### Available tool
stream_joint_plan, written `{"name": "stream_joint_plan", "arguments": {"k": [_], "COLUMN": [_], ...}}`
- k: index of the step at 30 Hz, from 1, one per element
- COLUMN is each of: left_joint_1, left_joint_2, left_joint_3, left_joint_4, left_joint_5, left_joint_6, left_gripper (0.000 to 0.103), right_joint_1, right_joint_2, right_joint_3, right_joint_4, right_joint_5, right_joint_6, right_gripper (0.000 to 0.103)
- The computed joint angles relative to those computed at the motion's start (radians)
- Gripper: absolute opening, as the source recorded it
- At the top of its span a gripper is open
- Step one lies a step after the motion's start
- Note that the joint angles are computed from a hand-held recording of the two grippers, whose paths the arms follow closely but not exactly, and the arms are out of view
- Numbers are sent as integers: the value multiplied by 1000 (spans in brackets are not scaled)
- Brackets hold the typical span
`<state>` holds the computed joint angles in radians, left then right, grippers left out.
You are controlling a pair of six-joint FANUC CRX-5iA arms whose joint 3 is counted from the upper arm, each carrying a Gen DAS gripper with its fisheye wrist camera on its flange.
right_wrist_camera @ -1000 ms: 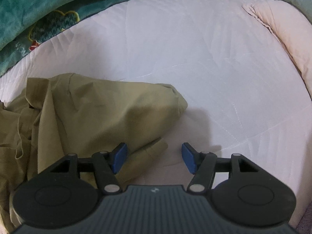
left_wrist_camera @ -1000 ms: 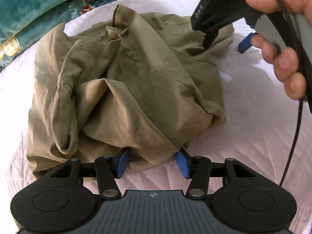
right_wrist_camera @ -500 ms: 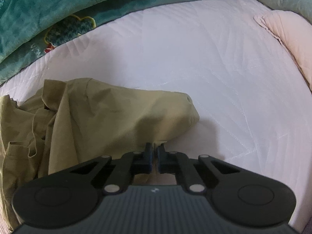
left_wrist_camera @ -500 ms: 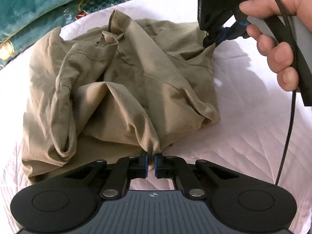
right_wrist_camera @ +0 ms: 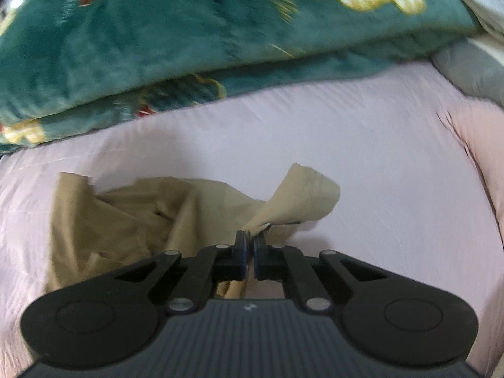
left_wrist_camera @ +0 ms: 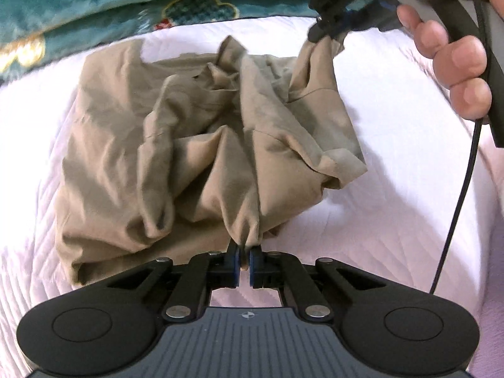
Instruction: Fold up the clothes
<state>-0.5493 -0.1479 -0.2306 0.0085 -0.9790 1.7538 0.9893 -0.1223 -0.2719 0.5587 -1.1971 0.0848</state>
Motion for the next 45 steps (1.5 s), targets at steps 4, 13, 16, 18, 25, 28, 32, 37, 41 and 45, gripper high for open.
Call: {"name": "stream_joint_plan", "arguments": {"k": [4,13,16,18,25,28,32,37,41,45], "left_joint_1": [92,291,384,447,610,631,642,544,466,431], "left_joint_2": [-71,-252,-294,-325,-362,-335,-330,-297,-242,-205], "left_joint_3": [-104,-261,-288,-307,-302,-263,-240,-191,-131,-95], "left_joint_4": [109,187,217,236,311,325,327,230,143,97], "left_joint_5": [28,0,-36,-67,-162,-196,-242,-262,-290,-309], "left_joint_6": [-25,-97,-168,-223,-420,-469,-509,-454,-366,-300], "left_gripper": [5,5,5,5,6,6,6,7,11,11], "right_joint_1": [19,75,90,98,164,191,227,277,308,330], "right_joint_2": [76,290,377,446,485,422,330,227,189,160], "right_joint_3": [90,330,436,536,641,596,501,364,307,268], "right_joint_4": [8,-15,-50,-113,-99,-61,-40,-60,-85,-99], "right_joint_5": [1,22,25,-7,-123,-157,-234,-287,-289,-293], "right_joint_6": [69,238,295,360,319,210,73,-93,-160,-193], "right_gripper": [4,4,4,5,32,32,33,33,40,43]}}
